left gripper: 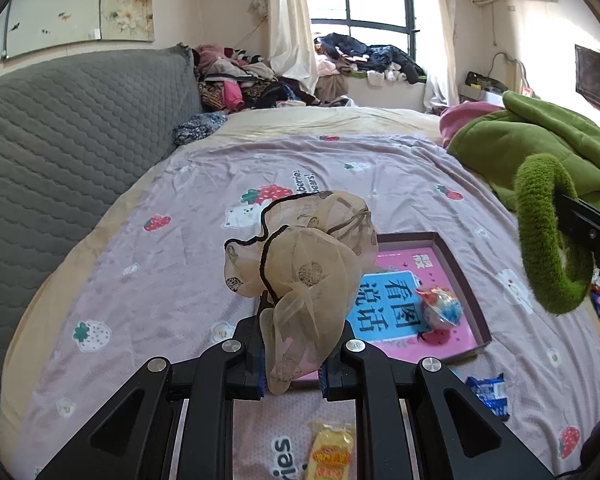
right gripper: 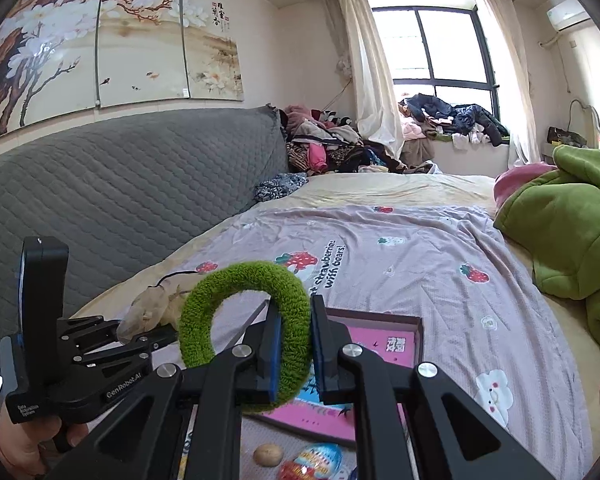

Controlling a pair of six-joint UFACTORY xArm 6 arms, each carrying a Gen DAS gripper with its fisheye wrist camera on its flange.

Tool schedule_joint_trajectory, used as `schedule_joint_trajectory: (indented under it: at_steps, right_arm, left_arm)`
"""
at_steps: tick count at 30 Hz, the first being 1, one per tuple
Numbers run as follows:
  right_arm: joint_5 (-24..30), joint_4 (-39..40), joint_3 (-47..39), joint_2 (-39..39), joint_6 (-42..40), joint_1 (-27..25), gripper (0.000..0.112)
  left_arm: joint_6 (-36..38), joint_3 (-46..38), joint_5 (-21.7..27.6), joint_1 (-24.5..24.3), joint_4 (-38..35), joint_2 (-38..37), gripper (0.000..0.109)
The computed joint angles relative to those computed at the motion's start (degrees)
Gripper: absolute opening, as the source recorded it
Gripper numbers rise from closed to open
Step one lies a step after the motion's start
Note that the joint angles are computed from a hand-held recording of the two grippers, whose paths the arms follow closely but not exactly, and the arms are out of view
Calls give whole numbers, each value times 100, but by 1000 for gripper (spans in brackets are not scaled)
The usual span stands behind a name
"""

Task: Organize objects
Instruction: 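Carry the mesh pouf with left tool while right tool carries the green ring over the tray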

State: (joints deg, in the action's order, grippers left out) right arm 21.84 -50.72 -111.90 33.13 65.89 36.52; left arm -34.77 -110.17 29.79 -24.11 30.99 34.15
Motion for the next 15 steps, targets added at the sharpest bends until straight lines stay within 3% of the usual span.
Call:
schedule_joint_trajectory:
  at_steps: [8,15]
  right_arm:
    - [-140,129,-382,389,-168,-155,13]
    - [-88,467,-825,833,-473,-164,13]
  left_arm:
    - [391,-1220,344,-5,-331,824,18]
    - [967,-3065,989,-33,-863,2017,18]
